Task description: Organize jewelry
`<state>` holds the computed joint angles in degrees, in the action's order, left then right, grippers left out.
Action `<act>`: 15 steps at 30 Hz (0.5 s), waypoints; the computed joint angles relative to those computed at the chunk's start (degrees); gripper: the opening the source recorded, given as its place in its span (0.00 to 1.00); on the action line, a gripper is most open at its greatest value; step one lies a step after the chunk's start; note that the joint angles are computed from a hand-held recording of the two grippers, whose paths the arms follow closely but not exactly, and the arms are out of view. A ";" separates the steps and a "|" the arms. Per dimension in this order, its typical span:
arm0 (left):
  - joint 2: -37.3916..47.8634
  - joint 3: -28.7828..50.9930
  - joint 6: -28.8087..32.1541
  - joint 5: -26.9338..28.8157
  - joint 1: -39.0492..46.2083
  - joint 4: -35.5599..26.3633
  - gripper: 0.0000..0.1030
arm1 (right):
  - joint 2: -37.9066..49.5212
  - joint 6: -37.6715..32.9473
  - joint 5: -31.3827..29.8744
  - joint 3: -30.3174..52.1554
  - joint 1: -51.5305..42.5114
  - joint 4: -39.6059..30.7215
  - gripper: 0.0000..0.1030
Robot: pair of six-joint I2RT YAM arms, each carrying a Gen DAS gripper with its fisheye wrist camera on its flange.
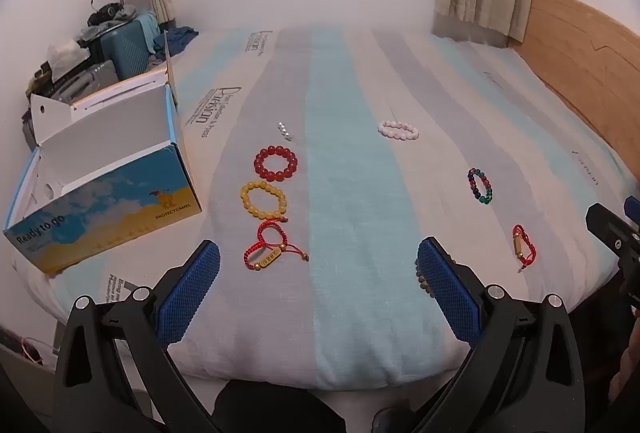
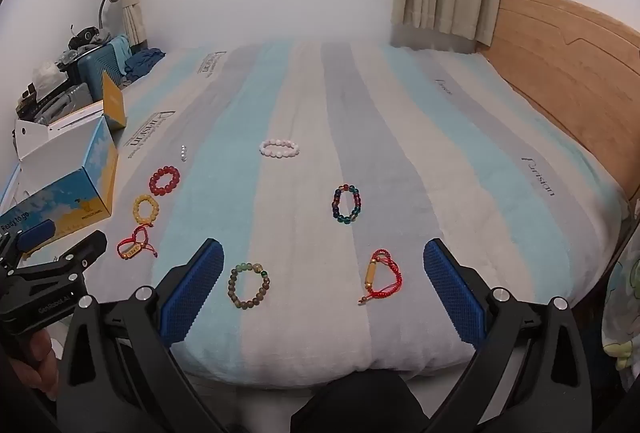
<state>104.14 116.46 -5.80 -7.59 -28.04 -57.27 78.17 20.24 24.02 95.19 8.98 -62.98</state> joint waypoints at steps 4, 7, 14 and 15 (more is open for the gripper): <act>-0.25 0.05 0.20 1.65 0.84 -0.06 0.94 | -0.41 0.01 -0.40 -0.55 -0.20 0.28 0.93; -0.56 -0.91 0.28 1.36 0.69 0.52 0.94 | -0.43 0.10 -0.80 -0.68 -0.32 0.16 0.93; -0.01 0.06 -0.38 0.29 -0.32 -0.27 0.94 | -1.08 -0.27 -1.56 -1.86 -0.76 1.11 0.93; 0.11 0.31 -0.48 0.25 -0.36 -0.42 0.94 | -1.14 -0.14 -1.31 -1.96 -0.60 1.19 0.93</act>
